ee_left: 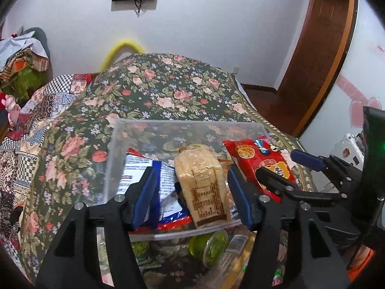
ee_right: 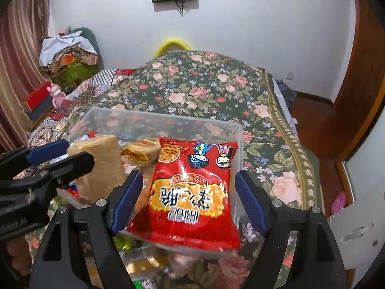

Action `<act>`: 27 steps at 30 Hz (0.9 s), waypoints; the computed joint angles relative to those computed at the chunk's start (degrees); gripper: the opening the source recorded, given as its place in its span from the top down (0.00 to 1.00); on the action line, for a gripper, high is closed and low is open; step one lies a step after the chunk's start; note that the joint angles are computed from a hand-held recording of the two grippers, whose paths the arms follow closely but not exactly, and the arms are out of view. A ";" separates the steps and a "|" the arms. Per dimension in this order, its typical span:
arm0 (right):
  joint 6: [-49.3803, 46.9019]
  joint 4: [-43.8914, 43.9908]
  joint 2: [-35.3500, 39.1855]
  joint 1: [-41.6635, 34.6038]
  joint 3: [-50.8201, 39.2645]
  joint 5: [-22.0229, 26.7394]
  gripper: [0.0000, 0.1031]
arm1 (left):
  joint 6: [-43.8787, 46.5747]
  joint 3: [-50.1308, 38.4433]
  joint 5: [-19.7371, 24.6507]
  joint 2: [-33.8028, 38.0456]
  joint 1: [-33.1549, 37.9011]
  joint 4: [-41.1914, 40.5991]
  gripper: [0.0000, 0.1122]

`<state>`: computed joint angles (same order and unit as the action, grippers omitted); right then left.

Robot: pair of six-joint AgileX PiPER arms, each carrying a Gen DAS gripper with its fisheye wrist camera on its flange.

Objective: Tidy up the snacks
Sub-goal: 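Lower the wafer pack into the box with left tool while right tool drops red bag in, then grasp the long biscuit pack with left tool while right tool grasps clipped cracker bag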

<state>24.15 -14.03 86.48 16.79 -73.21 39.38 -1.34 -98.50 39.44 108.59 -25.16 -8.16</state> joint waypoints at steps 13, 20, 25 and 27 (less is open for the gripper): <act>5.24 -3.27 -13.69 6.12 9.62 1.74 0.19 | 3.71 16.67 -2.28 -16.91 2.91 0.69 0.33; 9.78 -1.79 -17.51 9.92 16.01 1.26 0.14 | 6.04 28.10 -2.86 -24.20 5.05 0.40 0.32; 10.76 2.08 -15.96 11.88 20.01 -0.02 0.13 | 7.90 34.78 -3.85 -27.24 5.98 -0.40 0.32; 10.17 4.09 -14.67 12.00 20.89 -0.60 0.13 | 8.87 36.55 -4.01 -27.63 6.21 -1.24 0.32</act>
